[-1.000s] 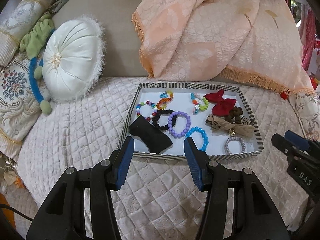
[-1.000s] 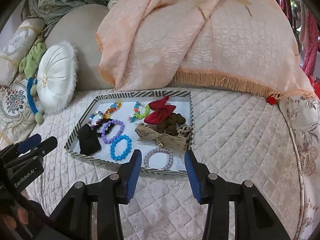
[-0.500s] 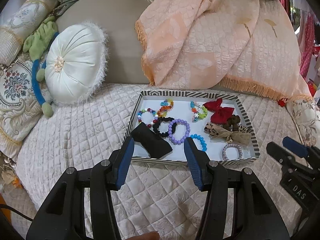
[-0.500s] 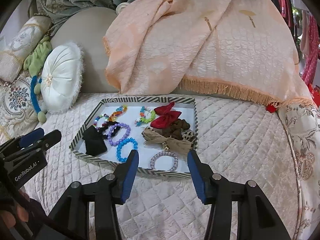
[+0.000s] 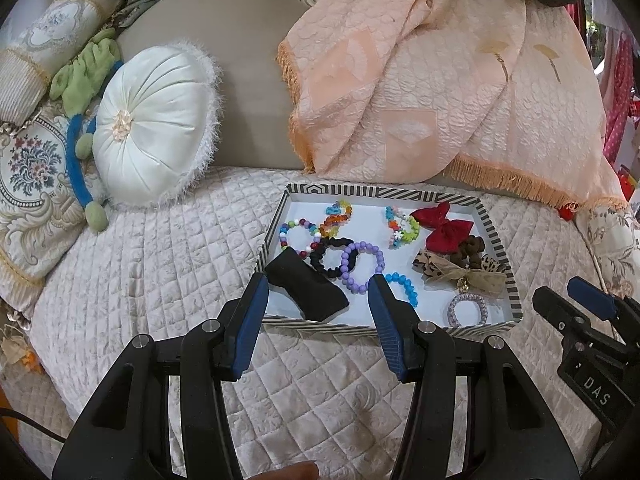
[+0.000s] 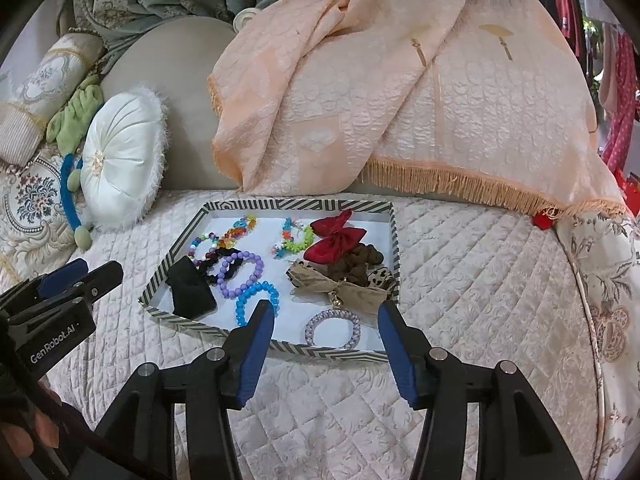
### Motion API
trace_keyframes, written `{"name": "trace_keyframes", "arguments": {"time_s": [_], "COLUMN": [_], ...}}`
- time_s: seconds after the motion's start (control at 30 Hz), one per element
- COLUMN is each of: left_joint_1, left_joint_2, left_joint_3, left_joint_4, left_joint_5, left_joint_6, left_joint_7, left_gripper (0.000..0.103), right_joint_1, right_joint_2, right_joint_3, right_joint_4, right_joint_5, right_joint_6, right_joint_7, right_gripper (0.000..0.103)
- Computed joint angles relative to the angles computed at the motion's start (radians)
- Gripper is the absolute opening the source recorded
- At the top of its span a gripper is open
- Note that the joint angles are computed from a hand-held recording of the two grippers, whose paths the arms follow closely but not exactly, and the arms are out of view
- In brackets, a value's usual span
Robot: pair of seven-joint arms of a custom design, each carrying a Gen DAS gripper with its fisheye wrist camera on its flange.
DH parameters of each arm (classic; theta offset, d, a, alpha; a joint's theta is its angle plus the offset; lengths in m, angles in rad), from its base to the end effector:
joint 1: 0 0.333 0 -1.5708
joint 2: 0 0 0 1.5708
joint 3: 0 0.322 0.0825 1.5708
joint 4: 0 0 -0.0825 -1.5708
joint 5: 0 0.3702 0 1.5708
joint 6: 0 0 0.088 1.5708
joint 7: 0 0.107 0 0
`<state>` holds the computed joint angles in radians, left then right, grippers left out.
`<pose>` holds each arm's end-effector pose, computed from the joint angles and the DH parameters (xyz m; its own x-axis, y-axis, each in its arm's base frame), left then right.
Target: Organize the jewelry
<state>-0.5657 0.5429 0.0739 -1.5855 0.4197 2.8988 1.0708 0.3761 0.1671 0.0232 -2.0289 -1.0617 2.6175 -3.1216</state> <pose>0.6261 -0.3756 0.4202 -0.3598 -0.9321 -0.0415 -0.6380 0.2783 -0.7180 0.5459 0.2513 0.4161 -0.3210 -0.9447 -0.0663 -0.6550 0.2721 -0.7050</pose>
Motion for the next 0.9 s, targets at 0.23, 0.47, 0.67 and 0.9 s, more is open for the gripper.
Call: {"name": "trace_keyframes", "arguments": {"time_s": [0.23,0.47,0.67,0.9], "left_joint_1": [-0.007,0.002,0.007,0.008], "left_joint_2": [0.008,0.021,0.024,0.030], "left_joint_3": [0.009,-0.002,-0.010,-0.011], "left_joint_4": [0.012,0.030,0.034,0.043], "left_joint_5": [0.009,0.000,-0.008,-0.014], "left_joint_6": [-0.007,-0.019,-0.024,-0.025], "left_joint_7": [-0.006,-0.002,0.003,0.016], "left_gripper": [0.052,0.052,0.052,0.052], "right_joint_1": [0.000,0.007,0.007,0.008], "right_joint_2": [0.013,0.028,0.035,0.044], "right_joint_3": [-0.001,-0.007,-0.012,-0.016], "right_joint_4": [0.009,0.027,0.032,0.034], "right_joint_5": [0.017,0.034,0.046,0.065], "right_joint_6": [0.010,0.009,0.012,0.021], "right_joint_7": [-0.027,-0.063,-0.073,-0.091], "right_gripper": [0.053,0.053,0.053,0.053]}}
